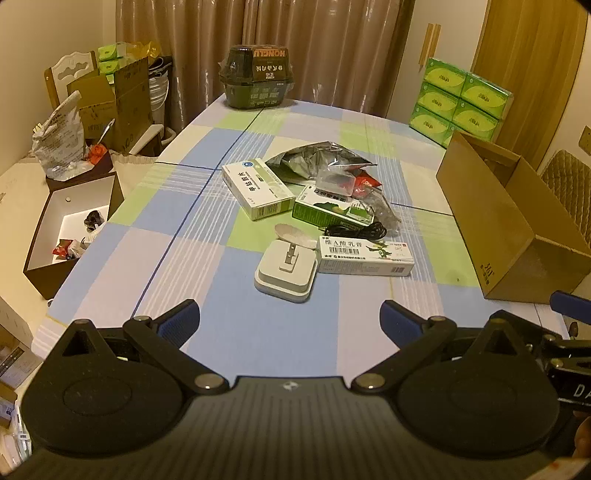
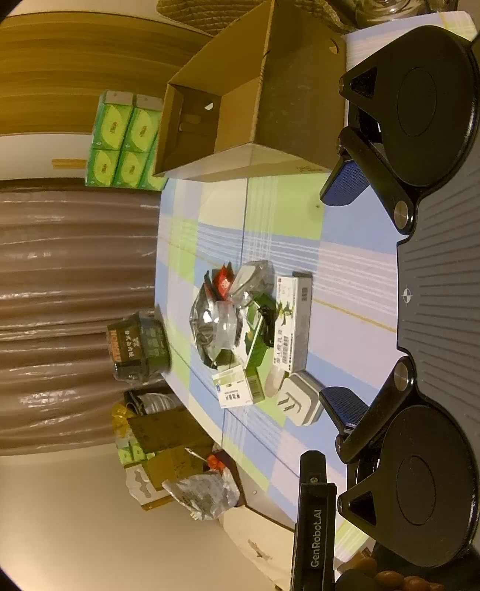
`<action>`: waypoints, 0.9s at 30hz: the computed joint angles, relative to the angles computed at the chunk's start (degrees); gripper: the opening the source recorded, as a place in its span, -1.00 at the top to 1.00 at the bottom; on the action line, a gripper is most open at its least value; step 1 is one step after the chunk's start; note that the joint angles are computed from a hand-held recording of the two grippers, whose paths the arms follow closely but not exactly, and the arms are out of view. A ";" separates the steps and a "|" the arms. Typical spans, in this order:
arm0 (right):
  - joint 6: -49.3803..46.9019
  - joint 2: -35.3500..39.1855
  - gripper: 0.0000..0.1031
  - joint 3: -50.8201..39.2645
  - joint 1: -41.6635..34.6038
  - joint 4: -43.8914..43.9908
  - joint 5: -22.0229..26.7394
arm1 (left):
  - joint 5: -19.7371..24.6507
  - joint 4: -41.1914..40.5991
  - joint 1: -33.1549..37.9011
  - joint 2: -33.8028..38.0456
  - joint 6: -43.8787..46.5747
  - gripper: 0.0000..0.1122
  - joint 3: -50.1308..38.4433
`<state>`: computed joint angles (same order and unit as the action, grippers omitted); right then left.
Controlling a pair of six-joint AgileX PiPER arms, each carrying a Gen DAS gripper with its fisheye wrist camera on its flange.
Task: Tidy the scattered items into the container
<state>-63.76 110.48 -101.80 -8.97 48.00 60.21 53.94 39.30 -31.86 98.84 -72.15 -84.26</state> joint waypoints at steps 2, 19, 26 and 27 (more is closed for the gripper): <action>0.19 0.26 -0.97 -0.20 -0.02 -0.21 -0.05 | -0.12 -0.27 0.20 0.10 0.10 -0.82 0.07; -3.29 4.51 -0.97 -4.43 0.73 -0.09 2.62 | -1.58 -2.10 1.90 1.57 2.18 -0.82 0.63; -8.73 7.96 -0.97 -8.25 1.98 1.10 3.28 | -3.31 -3.52 4.18 2.87 6.08 -0.82 0.21; -9.46 8.88 -0.97 -9.54 2.16 1.36 3.78 | -3.47 -3.64 4.48 3.13 6.63 -0.82 0.01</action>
<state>-73.22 119.36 -111.33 -6.80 49.36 64.00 50.47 35.65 -27.38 101.97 -65.52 -84.25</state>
